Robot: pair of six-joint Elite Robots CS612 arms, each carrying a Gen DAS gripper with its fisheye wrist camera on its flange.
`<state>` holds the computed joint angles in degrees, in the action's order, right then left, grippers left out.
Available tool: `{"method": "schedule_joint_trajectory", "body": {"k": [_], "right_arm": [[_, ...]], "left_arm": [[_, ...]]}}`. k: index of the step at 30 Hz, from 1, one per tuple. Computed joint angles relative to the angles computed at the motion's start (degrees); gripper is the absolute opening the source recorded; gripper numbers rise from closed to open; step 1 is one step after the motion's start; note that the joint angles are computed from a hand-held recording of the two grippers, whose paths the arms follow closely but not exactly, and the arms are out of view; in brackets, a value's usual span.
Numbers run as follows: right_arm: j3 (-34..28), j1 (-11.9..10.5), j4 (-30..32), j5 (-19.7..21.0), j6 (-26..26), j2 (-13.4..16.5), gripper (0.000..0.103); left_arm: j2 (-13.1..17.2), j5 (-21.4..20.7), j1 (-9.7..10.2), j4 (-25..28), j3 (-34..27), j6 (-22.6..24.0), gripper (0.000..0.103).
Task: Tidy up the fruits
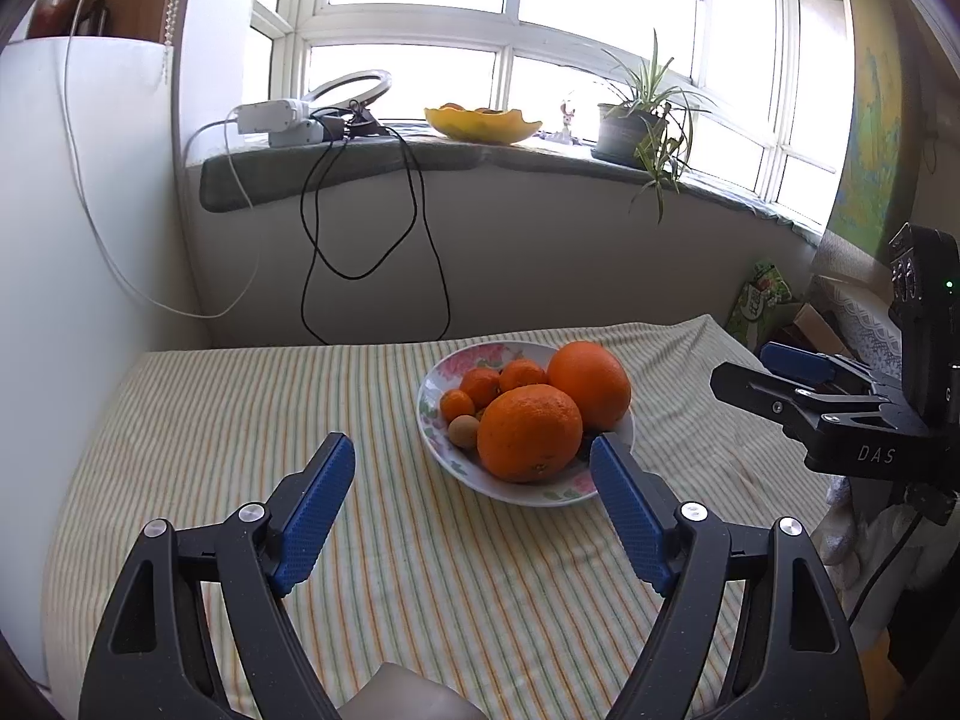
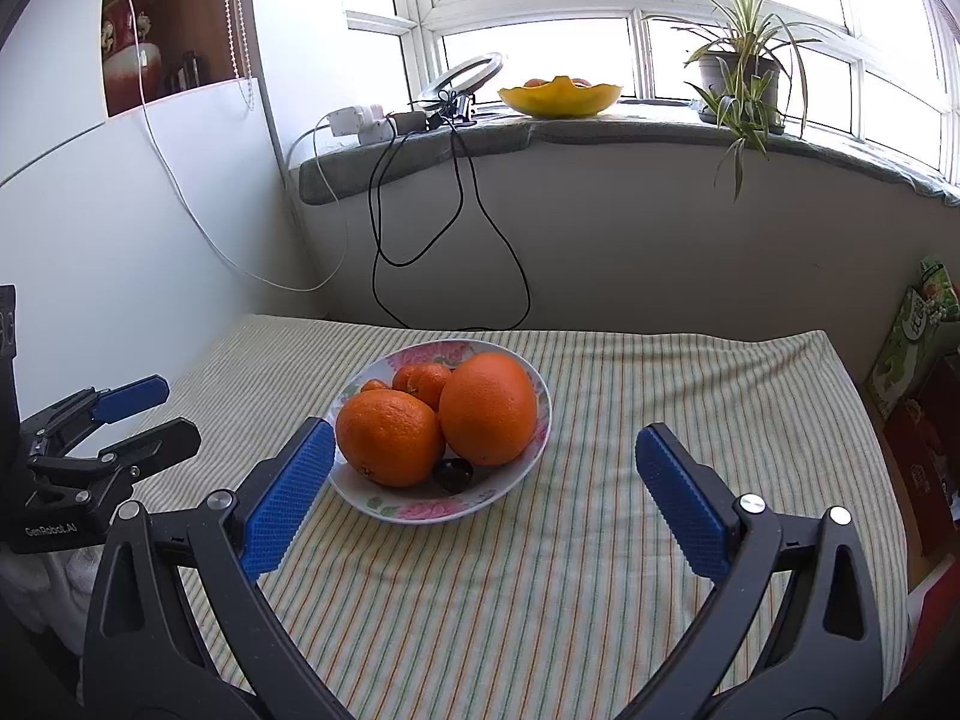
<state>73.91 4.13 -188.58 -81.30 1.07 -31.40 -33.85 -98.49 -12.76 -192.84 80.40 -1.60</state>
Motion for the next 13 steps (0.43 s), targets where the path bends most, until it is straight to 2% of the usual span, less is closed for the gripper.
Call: {"method": "schedule_joint_trajectory", "body": {"k": [13], "right_arm": [[-0.11,-0.25,0.52,-0.59,1.62,0.28,0.102]], "left_arm": [[0.39,-0.56,0.4,-1.24,-0.28,-1.39,0.081]]}}
